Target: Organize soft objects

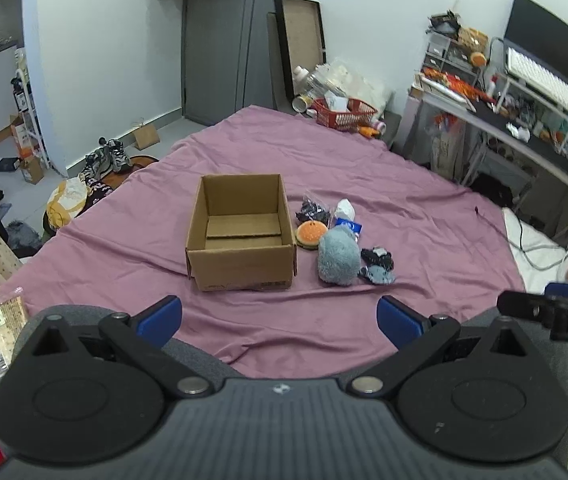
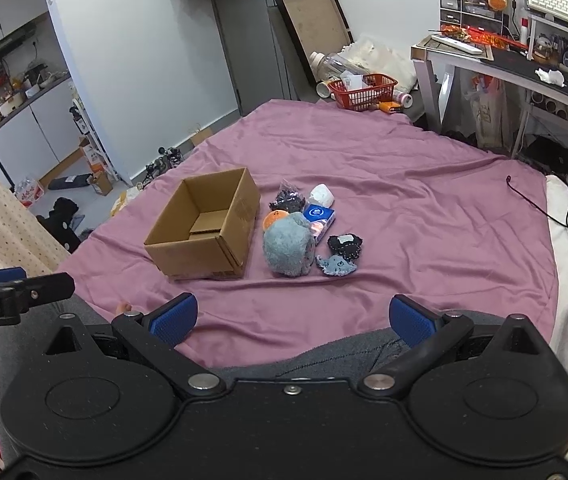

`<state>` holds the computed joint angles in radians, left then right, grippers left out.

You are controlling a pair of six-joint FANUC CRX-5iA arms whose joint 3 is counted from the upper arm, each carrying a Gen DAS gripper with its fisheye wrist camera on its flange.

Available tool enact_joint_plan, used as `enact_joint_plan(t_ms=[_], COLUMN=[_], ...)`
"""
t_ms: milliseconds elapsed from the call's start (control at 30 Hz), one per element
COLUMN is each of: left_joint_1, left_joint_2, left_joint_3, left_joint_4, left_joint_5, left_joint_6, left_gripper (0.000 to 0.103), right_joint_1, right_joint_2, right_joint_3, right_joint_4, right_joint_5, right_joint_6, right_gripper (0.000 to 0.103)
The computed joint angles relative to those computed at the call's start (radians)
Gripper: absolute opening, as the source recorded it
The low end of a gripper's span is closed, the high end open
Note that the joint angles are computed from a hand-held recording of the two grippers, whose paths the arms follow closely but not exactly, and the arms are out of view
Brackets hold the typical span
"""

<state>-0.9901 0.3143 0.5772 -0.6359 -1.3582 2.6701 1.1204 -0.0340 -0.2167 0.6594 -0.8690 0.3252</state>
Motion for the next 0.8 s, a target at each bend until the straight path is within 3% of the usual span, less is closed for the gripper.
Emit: enact_joint_plan(t_ms=[800], left_joint_1=[-0.012], left_joint_2=[-0.01], left_joint_3=[-0.008], left_joint_4=[-0.014], left_joint_5=[-0.021], left_joint_6=[0.003], left_gripper=[0.103], right_joint_1=[-0.004], right_joint_2=[-0.014], right_joint_3=[-0.021], right_joint_4=[0.011], right_joint_5=[0.015], right_joint_6=[-0.022], right_gripper=[0.103])
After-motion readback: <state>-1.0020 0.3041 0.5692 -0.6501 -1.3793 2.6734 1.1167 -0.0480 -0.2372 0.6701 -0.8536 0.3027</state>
